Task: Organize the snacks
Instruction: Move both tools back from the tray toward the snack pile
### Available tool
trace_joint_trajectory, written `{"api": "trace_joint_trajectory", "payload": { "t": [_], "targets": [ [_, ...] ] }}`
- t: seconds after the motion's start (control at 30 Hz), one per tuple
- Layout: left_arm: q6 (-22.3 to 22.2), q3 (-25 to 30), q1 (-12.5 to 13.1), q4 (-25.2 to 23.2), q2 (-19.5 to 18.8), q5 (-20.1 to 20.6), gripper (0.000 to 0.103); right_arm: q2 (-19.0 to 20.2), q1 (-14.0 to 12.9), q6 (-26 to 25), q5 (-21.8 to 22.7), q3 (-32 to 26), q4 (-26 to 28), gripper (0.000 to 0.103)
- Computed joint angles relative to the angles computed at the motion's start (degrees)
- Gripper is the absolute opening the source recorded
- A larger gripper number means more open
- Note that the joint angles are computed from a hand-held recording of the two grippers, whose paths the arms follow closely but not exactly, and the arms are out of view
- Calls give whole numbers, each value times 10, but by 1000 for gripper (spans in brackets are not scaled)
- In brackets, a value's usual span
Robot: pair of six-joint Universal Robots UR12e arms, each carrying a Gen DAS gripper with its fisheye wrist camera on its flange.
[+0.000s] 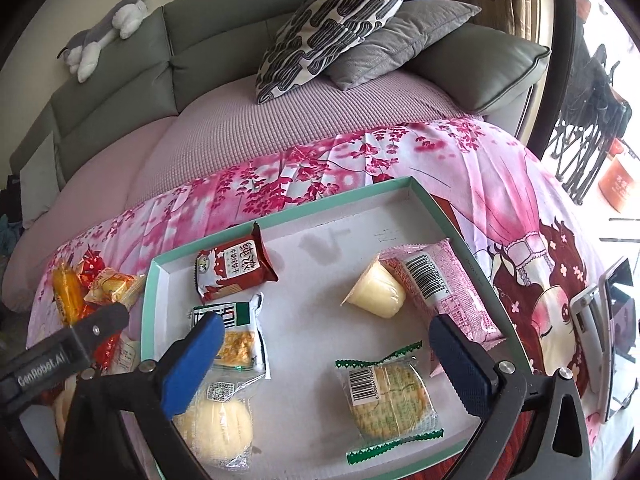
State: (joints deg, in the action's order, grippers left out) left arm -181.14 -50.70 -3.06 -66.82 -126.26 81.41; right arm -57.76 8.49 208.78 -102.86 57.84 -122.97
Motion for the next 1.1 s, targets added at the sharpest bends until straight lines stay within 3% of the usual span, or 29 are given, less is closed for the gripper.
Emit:
{"api": "trace_joint_trajectory", "payload": {
  "t": [0.4,0.8,1.1],
  "targets": [
    [-12,-49,19,-25,31,14,102,17,18,-20,14,-41,69,103],
    [-48,-99,52,-12,64,21,102,36,44,-58,8,-75,70,103],
    [-84,-113,76,-8,74,41,102,53,64,-82,40,-98,52,103]
  ]
}}
